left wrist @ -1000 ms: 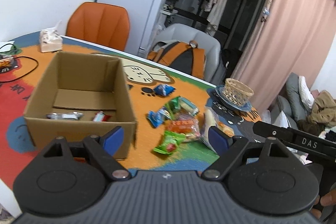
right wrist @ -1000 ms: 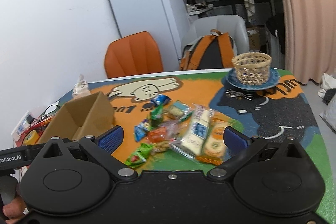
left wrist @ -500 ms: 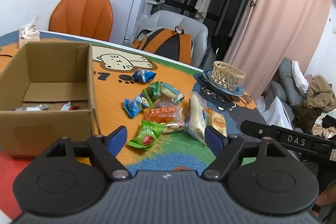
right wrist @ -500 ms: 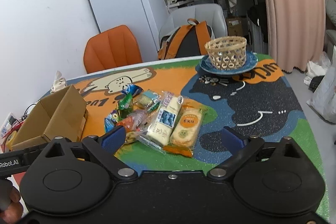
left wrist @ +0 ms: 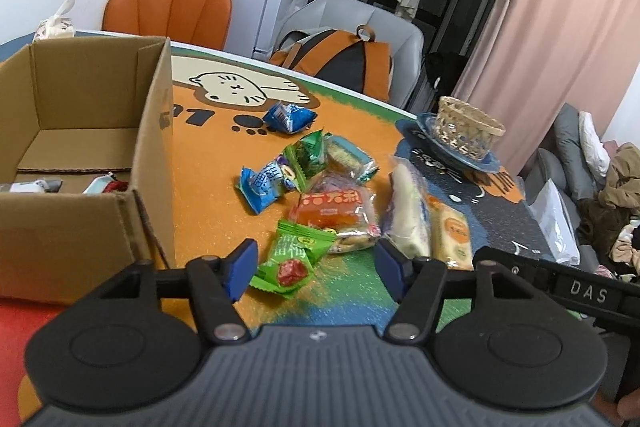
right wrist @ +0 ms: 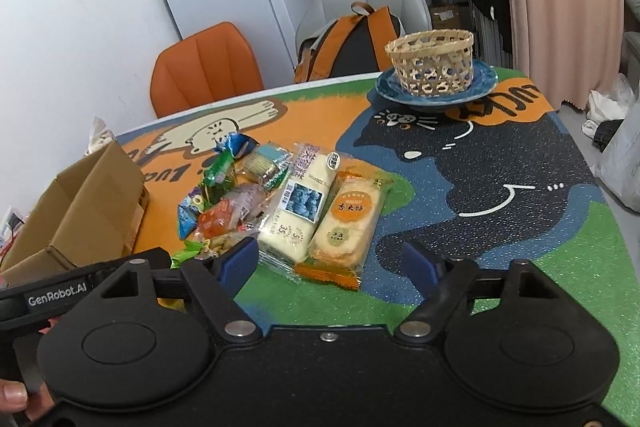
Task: Organize snacks
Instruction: 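Grasp the green plum candy packet with the left tool while the right tool grasps the orange-labelled cracker packet, then carry both packets to the box and open the left tool over it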
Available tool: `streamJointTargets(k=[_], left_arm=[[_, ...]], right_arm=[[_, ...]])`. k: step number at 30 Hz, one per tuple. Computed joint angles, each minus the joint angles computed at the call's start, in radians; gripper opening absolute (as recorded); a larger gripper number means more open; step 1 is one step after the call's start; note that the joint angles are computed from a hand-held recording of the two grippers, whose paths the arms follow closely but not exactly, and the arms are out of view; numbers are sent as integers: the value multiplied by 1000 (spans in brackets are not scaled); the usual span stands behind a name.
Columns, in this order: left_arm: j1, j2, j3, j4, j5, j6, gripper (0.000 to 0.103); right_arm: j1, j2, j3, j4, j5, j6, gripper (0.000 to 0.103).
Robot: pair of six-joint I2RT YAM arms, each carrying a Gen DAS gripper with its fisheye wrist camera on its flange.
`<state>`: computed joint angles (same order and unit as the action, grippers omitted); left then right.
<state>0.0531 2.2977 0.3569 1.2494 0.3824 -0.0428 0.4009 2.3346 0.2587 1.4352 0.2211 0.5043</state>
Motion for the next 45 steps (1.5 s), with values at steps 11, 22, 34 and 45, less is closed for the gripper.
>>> streamJointTargets(k=[11,22,34,45], left_arm=[[-54,84,105,-38,-76,-45,55],[-58,127,133,-32,-93,-37,42],[-12,93,60,0,-11,-23,28],[63,2,-78,101,66,-5,28]], right_arm=[[-47,-7,148,-205,-30,-13,66],[-46,28,227,-294,-29,-5,55],[-22,24,155,-226,-8,15,37],[33,-47,15,-68,33,33,37]])
